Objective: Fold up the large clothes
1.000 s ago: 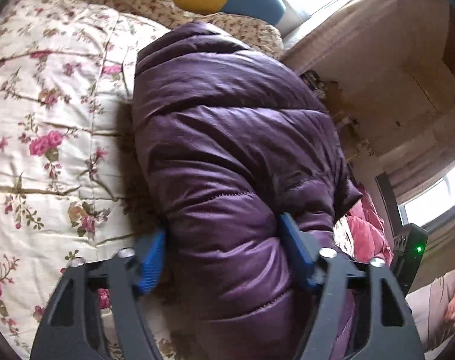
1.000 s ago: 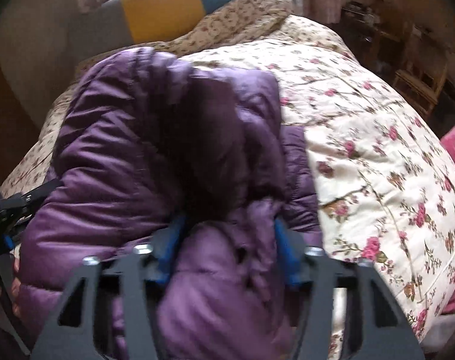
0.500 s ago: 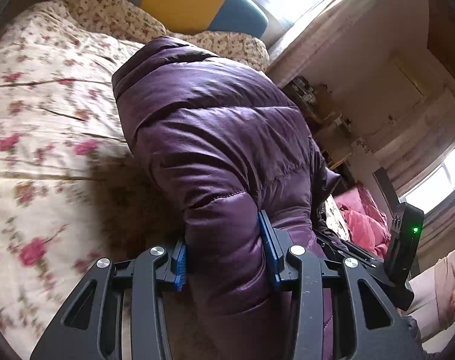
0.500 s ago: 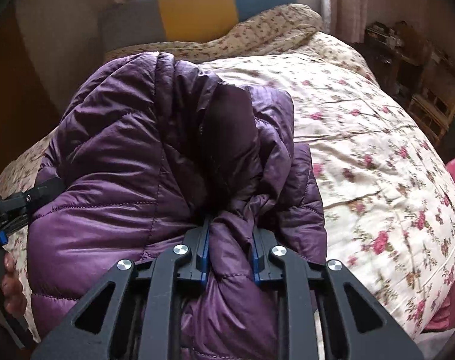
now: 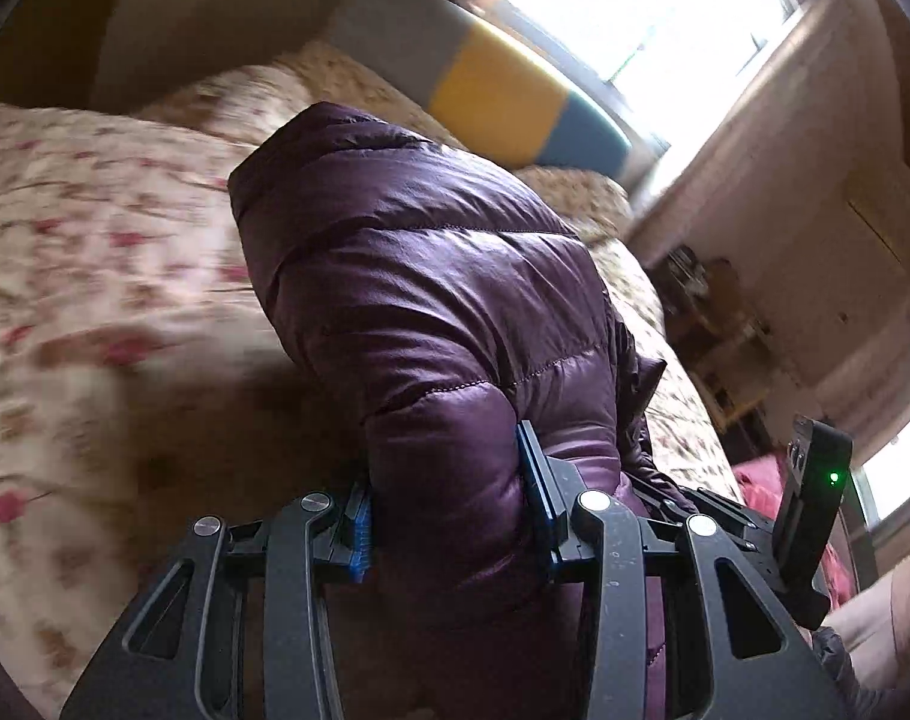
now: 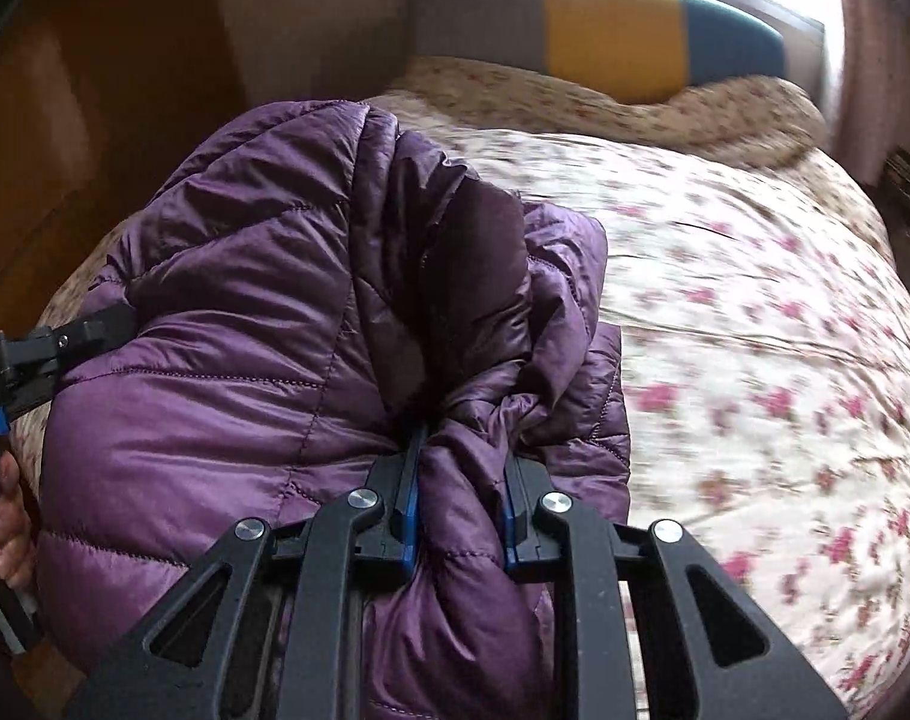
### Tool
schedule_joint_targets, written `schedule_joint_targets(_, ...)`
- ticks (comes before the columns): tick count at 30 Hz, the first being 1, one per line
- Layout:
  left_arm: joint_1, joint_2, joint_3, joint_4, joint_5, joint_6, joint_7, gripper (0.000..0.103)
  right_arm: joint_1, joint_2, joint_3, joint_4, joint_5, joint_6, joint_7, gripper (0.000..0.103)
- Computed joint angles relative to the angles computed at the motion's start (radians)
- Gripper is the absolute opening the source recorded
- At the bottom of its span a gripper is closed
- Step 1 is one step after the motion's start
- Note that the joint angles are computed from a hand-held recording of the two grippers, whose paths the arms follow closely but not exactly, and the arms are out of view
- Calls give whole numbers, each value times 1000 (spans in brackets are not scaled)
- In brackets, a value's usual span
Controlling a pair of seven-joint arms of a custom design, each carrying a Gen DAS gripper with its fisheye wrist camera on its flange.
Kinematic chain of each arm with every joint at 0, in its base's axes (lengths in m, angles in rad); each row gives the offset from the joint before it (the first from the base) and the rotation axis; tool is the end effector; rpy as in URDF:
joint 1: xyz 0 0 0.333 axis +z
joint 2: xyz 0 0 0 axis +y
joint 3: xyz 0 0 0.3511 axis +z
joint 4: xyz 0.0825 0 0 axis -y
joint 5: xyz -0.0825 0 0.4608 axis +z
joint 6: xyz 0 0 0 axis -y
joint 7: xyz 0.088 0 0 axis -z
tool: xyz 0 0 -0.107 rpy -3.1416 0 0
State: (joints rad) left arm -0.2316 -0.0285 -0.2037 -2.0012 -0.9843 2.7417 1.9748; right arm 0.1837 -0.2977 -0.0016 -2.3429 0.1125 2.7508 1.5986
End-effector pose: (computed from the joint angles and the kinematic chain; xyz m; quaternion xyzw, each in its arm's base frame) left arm 0.6115 -0.2495 0.5499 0.6041 -0.6446 0.4685 0.0073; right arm 0.5513 0.0968 0.5311 -0.6846 0.6409 -0.1873 0.2922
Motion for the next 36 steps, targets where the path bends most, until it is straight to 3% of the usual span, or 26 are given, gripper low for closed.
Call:
schedule_joint_targets(5,16,-14,10,-58,170,12,-180,42,-37,32,68,3,-129,23,108,18)
schedule_joint_targets(13,8,41,-10,-63,362,106,-297,48,-122,79,164,-15,-510,67,424,18)
schedule_joint_targets(16,12,40,-18,-90,358,148,-299,50,-117,98,157,-6,-601,77,488,18)
schedule_joint_targets(18,15,24,-15,-109,381,156,-322,53,-101,96,139,-5,-612,70,490,21)
schedule_joint_targets(21,23,-9,-9,-128,540,153,-481,63,-83,46,144,-17,-623,15,513,31)
schedule_joint_targets(23,27,-34,-2,-142,597,158,-539,67,-71,19,137,-19,-609,-8,510,44)
schedule_joint_targets(25,41,-59,-2,-158,695,161,-634,67,-72,-4,136,-16,-606,-11,516,52)
schedule_joint_targets(32,78,-80,3,-140,884,151,-834,67,-121,-10,206,56,-735,-18,635,51)
schedule_joint_targets(36,93,-50,-5,-88,994,124,-952,67,-108,42,209,119,-794,-47,686,49)
